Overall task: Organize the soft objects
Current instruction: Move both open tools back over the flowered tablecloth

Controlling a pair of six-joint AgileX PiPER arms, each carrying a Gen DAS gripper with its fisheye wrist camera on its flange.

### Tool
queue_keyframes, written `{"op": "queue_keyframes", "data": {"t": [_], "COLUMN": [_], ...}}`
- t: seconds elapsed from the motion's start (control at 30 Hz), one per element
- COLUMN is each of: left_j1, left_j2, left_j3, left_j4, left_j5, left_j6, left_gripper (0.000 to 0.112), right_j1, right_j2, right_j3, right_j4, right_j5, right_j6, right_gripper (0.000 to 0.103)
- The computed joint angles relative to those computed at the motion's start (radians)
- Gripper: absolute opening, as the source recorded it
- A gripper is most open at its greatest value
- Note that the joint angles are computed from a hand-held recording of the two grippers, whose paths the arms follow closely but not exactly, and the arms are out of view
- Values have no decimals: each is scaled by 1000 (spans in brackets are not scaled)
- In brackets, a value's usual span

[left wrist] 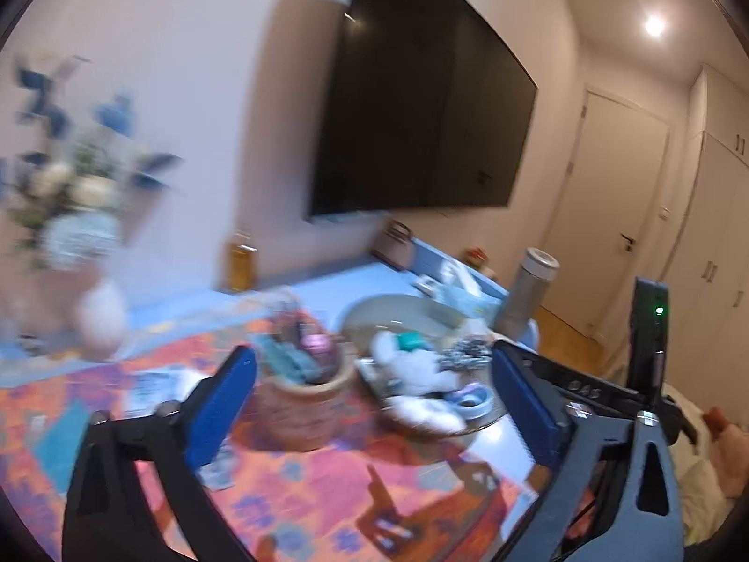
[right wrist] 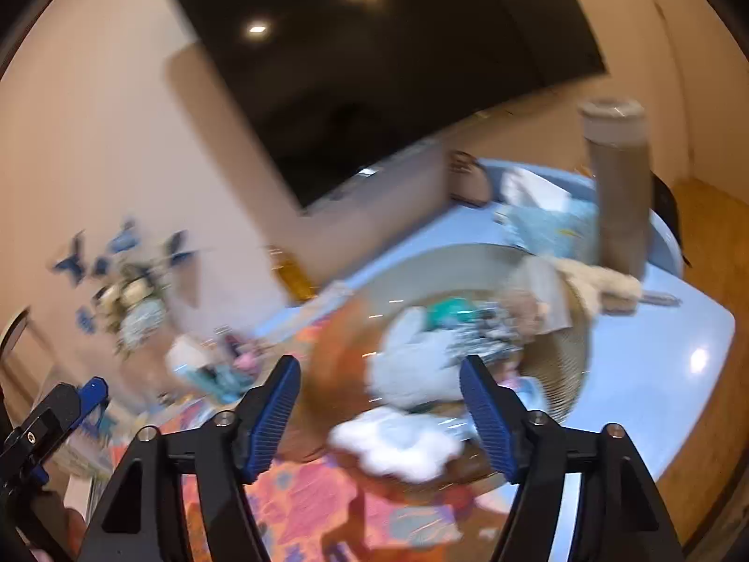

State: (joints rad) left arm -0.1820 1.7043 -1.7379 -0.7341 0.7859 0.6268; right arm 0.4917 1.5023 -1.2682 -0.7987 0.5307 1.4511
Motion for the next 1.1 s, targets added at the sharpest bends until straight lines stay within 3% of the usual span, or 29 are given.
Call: {"op": "queue_keyframes", "data": {"t": [0.03,0.1,0.2,0.27,0.33,0.4,0.47,0.57,0.7,0.73,0.8,0.87,1.0,1.1], "left_j1": [46,126,264,366,427,441,454,494,493,491,504,512,493,474], "left_j2": [-54,-121,-205,-231,-210,-155,-94,16,82,101,148,152,133,127], "left_j3": [66,139,245,323,356,370,367,378,415,414,357,348,387,396], "left_j4": [-34,-64,-80,-107,-64,117,274,294,364,391,399,389,432,480], "left_j5": [-14,-16,-31,-55,-84,-150,-160,-175,-255,-263,-187,-184,-210,-217], "left_j6": [43,90,145,175,131,-32,-161,-158,-186,-204,-236,-235,-247,-271], "left_gripper": [102,102,102,102,102,102,102,102,102,102,102,102,102,102], "right_j1": [33,108,197,282,350,396,418,409,342,322,303,279,270,289], "right_j2": [4,22,106,214,310,436,586,765,811,829,808,795,828,893], "right_j3": [-1,-22,-122,-252,-356,-497,-675,-874,-858,-883,-846,-815,-874,-996], "right_j4": [-54,-124,-53,-26,-46,-27,10,75,219,268,299,342,393,386], "right_j5": [3,10,22,97,172,255,359,448,371,391,367,337,393,494], "right_j6": [44,77,-88,-221,-282,-369,-475,-585,-585,-601,-592,-584,-621,-669], "right_gripper": [86,89,89,89,89,89,89,89,89,89,89,89,90,97]}}
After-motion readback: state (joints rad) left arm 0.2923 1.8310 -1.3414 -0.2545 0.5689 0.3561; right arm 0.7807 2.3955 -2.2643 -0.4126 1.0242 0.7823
